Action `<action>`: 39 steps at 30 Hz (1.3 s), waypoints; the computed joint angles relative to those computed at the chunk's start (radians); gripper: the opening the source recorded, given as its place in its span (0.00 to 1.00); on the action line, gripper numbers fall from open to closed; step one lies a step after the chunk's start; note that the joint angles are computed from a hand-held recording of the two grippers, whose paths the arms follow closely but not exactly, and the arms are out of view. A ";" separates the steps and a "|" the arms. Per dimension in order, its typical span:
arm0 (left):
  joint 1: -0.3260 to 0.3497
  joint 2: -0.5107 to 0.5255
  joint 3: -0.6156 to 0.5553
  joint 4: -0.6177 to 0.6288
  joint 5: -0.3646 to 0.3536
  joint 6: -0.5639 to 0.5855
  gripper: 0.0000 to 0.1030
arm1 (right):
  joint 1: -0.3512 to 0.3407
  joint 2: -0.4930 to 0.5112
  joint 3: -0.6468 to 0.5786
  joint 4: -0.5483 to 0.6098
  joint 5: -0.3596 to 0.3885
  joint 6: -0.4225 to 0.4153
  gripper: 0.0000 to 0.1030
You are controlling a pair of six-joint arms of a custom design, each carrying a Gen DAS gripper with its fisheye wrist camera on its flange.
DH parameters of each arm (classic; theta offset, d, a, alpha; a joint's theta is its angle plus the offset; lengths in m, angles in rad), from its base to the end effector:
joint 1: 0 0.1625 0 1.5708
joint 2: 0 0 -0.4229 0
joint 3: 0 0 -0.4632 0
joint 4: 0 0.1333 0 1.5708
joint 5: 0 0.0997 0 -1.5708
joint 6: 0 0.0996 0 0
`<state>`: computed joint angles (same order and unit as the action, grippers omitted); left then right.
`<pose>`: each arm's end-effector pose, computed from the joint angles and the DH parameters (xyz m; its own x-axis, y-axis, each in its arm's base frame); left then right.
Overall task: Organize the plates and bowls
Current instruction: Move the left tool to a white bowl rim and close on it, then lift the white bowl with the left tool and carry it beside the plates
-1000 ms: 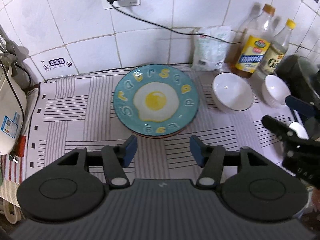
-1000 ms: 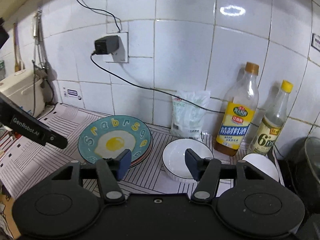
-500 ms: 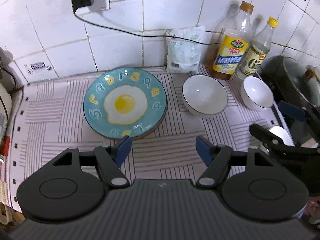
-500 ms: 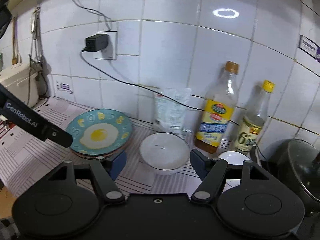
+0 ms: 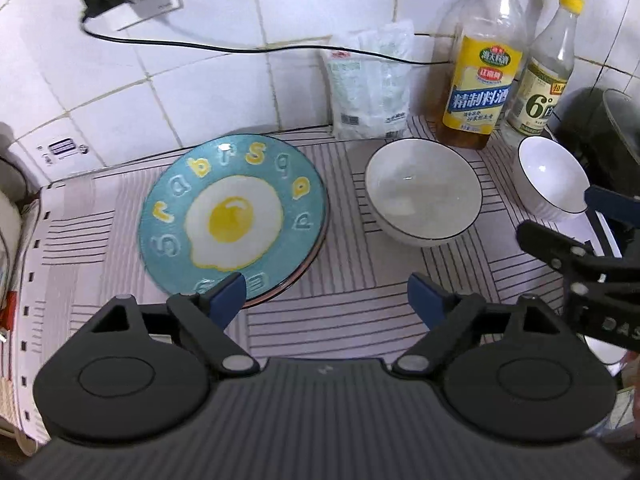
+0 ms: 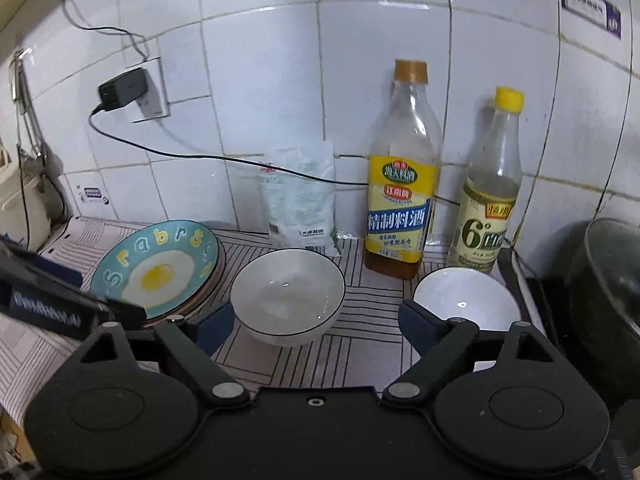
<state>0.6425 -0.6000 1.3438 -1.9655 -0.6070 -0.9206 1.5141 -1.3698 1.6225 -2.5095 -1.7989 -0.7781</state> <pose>-0.4829 -0.6301 0.0002 -0.6696 -0.0698 -0.7395 0.3624 0.8383 -0.4073 0.0725 -0.6767 0.4492 -0.7177 -0.4011 0.5693 -0.6457 0.6894 -0.3284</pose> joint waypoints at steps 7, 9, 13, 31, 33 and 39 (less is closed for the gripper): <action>0.042 0.064 -0.052 -0.067 -0.003 0.031 0.87 | -0.006 0.065 -0.024 -0.025 -0.070 0.040 0.89; 0.052 0.076 -0.057 -0.104 0.001 0.045 0.87 | -0.011 0.080 -0.035 -0.023 -0.069 0.058 0.88; 0.071 0.102 -0.069 -0.189 -0.002 0.085 0.87 | -0.016 0.112 -0.067 -0.014 -0.081 0.099 0.87; 0.155 0.175 -0.164 -0.295 -0.176 0.092 0.44 | -0.059 0.257 -0.263 0.224 -0.028 0.559 0.48; 0.167 0.175 -0.161 -0.340 -0.227 0.128 0.32 | -0.060 0.272 -0.272 0.218 -0.041 0.567 0.33; 0.169 0.200 -0.201 -0.317 -0.228 0.149 0.20 | -0.066 0.287 -0.279 0.208 -0.030 0.594 0.12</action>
